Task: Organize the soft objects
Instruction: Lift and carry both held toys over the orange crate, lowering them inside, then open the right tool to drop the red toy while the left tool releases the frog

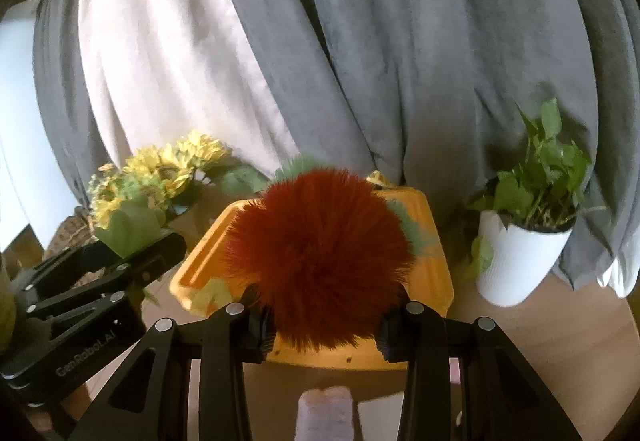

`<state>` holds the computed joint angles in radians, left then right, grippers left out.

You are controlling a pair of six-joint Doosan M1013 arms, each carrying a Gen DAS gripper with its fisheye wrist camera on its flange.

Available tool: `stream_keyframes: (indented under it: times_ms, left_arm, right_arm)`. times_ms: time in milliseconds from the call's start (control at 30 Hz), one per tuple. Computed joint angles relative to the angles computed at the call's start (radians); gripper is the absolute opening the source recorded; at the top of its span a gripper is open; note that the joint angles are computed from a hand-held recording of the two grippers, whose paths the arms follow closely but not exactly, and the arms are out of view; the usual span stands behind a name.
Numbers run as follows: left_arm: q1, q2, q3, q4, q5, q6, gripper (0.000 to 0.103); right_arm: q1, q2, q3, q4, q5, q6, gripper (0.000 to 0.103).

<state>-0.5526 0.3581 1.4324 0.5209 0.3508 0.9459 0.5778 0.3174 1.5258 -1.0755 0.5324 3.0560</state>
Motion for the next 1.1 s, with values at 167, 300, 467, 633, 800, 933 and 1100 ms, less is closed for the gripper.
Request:
stream_keyframes:
  times_ms: [167,300,467,633,800,933,1100]
  left_arm:
    - [0.015,0.041,-0.055,-0.086,0.008,0.096,0.054]
    - [0.023,0.082,-0.111,-0.151,0.041,0.172,0.054]
    - [0.037,0.137,-0.185,-0.285,0.101,0.299,0.054]
    - [0.046,0.186,-0.250,-0.362,0.188,0.371,0.054]
    - [0.042,0.206,-0.270,-0.332,0.236,0.362,0.058]
    - [0.036,0.202,-0.258,-0.255,0.225,0.301,0.075]
    - [0.028,0.171,-0.219,-0.162,0.212,0.218,0.085]
  right_arm:
    - [-0.016,0.035,-0.050,0.023,0.017,-0.036,0.039]
    - [-0.032,0.064,-0.095,0.078,0.043,-0.098,0.039]
    - [-0.057,0.096,-0.146,0.202,0.056,-0.219,0.040]
    - [-0.087,0.129,-0.194,0.382,0.078,-0.391,0.041]
    - [-0.117,0.155,-0.231,0.567,0.102,-0.551,0.047]
    - [-0.125,0.162,-0.243,0.612,0.124,-0.591,0.060]
    - [-0.118,0.156,-0.243,0.568,0.143,-0.568,0.064]
